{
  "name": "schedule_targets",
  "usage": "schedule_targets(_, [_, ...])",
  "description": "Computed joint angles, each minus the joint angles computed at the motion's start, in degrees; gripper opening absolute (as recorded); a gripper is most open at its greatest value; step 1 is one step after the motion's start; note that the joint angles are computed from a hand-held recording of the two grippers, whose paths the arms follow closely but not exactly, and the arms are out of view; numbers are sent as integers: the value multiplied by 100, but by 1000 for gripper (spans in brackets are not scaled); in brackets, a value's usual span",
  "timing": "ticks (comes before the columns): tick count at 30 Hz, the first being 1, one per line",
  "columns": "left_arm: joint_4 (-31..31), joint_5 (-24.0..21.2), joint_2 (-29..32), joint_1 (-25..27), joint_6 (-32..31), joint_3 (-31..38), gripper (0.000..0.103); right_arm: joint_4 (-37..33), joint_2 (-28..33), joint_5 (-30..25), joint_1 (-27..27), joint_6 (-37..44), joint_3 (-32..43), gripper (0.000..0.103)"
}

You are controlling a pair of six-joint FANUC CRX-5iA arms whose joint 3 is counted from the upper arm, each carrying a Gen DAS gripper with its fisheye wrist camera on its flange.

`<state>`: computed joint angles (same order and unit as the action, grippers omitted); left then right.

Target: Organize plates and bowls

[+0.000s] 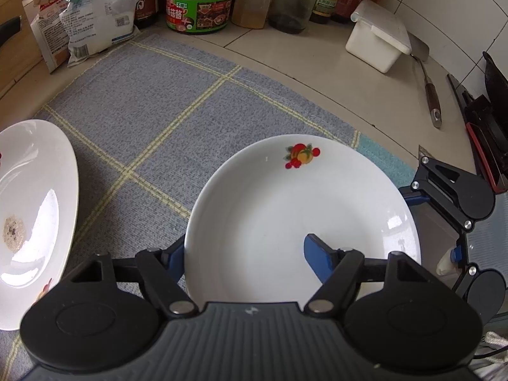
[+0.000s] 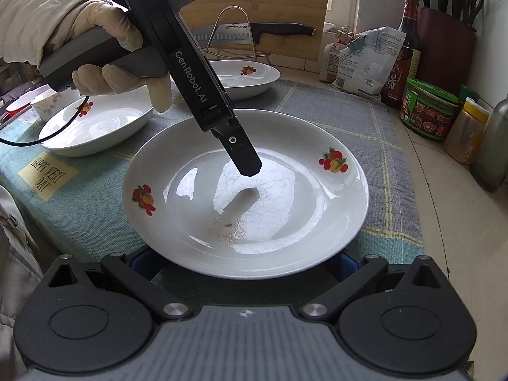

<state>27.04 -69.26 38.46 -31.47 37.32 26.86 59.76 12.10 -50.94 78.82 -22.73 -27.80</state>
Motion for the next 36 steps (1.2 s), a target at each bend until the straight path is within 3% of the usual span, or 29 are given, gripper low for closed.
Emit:
schedule_targets(22, [72,44,-67,32,-32,10,74,-505,-7,-84,-48,597,292,103])
schedule_targets(36, [193,26,460,-33,171,968,74,-385,-283,-7,-475,1134,169,103])
